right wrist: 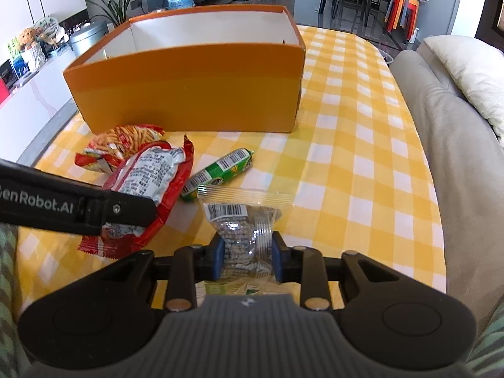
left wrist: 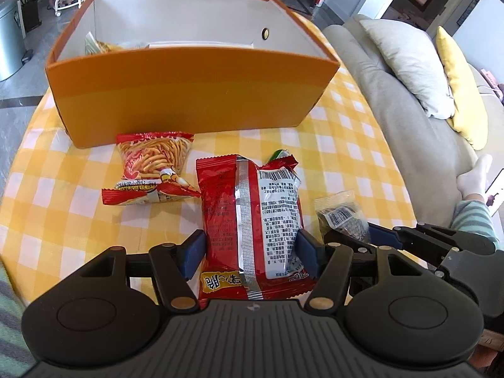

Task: Organize snacks
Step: 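Lift the red bag with the left gripper while the right lifts the nut pack toward the box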

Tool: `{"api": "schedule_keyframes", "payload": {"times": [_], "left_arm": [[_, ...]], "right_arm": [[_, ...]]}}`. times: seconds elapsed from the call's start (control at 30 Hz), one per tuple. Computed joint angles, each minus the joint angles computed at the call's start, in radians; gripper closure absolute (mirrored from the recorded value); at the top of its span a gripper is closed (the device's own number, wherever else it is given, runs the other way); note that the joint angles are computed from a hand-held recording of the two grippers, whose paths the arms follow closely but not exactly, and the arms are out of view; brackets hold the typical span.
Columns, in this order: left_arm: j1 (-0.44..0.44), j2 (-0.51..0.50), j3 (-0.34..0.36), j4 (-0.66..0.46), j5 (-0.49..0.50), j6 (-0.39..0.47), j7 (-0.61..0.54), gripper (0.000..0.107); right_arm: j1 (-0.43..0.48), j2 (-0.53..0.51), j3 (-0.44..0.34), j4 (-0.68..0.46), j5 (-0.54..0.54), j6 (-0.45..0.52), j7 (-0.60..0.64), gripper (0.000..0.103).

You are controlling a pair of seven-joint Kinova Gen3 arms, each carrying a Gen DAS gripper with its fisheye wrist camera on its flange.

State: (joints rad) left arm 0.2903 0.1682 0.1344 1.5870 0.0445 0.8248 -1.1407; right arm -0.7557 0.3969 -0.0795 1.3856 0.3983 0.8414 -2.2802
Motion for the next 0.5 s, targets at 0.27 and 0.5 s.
{"api": "schedule_keyframes", "payload": {"times": [0.27,0.5], "left_arm": [[-0.012,-0.045,0.001,-0.018,-0.016,0.015,-0.07,0.036],[-0.026,-0.074,-0.008,-0.062,-0.057,-0.001,-0.09,0.036]], "right_arm": [[0.02,-0.026,-0.016,-0.04,-0.04,0.031,0.023,0.076],[0.041,-0.06,-0.025,-0.075,-0.056,0.004,0.059,0.076]]}}
